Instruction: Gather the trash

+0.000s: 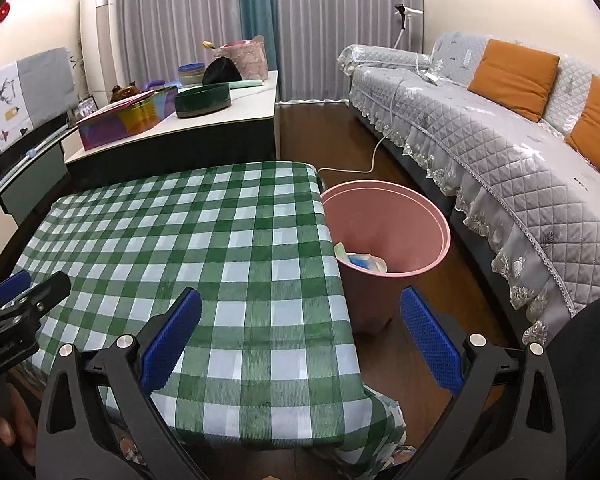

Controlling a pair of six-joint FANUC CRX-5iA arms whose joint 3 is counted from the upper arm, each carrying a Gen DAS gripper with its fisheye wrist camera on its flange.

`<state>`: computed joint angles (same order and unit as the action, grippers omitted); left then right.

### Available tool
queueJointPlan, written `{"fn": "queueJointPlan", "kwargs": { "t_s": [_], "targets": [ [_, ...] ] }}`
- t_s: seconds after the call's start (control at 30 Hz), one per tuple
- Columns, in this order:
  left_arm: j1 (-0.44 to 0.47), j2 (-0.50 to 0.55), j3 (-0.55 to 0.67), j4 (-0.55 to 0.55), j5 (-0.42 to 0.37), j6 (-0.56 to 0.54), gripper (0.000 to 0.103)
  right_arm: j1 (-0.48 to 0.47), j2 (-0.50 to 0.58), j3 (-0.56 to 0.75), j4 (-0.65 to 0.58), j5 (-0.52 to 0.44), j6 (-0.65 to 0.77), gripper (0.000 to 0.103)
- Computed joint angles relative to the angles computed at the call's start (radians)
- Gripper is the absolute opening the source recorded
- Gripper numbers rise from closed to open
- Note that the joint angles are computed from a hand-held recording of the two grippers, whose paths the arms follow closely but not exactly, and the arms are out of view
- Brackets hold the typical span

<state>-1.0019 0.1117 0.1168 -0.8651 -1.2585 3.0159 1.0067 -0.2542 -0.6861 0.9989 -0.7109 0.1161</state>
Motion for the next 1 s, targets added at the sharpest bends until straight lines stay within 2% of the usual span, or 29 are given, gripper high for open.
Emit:
{"fn": "queueJointPlan", "kwargs": {
  "t_s": [0.27,0.43,1.0],
  "targets": [
    [0.016,0.002,-0.014,0.031,0.036,-0.013,0.095,-0.005,0.013,-0.005,0.053,0.006,-0.023,0.098],
    [0.015,0.017,-0.005,0.030,0.030,-0.027,0.095,-0.011,0.011,-0.010,0.069,0.004,-0.034,0.098],
    [0.014,0.016,-0.007,0.030,0.050,-0.026,0.095,-0.012,0.011,-0.010,0.074,-0.002,-0.040,0.098]
  ]
}}
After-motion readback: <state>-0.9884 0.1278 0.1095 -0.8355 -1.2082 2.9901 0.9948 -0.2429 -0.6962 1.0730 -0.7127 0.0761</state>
